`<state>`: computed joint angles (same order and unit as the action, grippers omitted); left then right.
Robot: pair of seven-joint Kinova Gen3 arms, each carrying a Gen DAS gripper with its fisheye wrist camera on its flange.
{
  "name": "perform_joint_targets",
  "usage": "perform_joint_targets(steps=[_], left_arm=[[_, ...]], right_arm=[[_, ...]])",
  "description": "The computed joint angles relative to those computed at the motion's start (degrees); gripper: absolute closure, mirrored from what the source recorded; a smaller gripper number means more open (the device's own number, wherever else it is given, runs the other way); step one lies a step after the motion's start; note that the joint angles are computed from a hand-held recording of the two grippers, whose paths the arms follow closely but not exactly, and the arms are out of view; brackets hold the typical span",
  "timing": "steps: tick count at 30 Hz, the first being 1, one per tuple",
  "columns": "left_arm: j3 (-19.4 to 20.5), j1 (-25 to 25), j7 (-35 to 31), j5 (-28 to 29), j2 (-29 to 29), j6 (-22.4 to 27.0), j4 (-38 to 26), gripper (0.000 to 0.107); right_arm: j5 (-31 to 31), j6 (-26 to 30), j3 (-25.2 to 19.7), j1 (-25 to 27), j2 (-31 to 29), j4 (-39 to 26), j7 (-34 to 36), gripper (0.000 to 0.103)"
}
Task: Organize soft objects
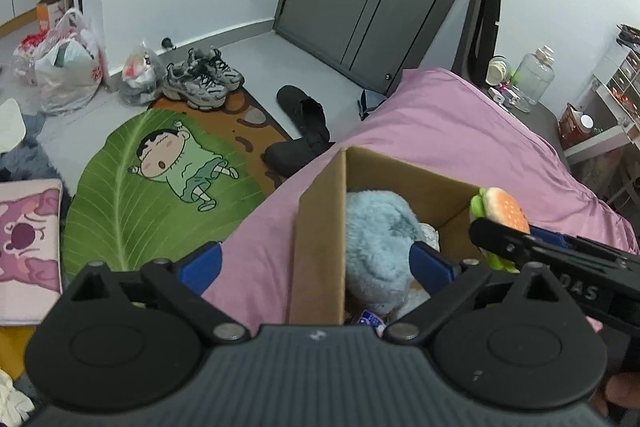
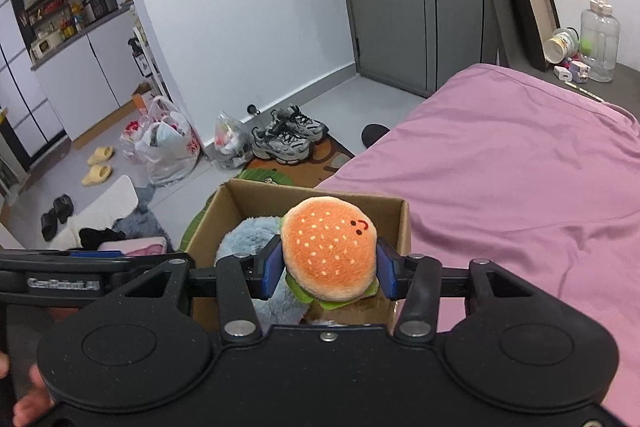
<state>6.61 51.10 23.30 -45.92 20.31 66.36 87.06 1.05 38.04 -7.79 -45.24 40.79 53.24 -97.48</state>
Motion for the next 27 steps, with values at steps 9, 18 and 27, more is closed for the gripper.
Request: perform_joint_targets(steps=[9, 18, 27], left_arm=[[0.5, -0.1, 2.9, -1.1, -1.5, -0.4, 2.7, 0.008], [1.2, -0.1, 1.8, -1.6, -1.2, 0.3, 1.4, 0.008], [1.4, 2.3, -1.9, -1.2, 0.3, 5.2, -4.9, 0.006]], right_arm=[[1.6, 4.4, 1.4, -1.9, 2.1, -3.1, -1.7, 0.036], [0.4, 2.1, 0.2, -0.5, -1.4, 1.3, -1.7, 0.020], [-2.3, 2.6, -2.0, 3.0, -5.8, 4.2, 1.5, 0.004]])
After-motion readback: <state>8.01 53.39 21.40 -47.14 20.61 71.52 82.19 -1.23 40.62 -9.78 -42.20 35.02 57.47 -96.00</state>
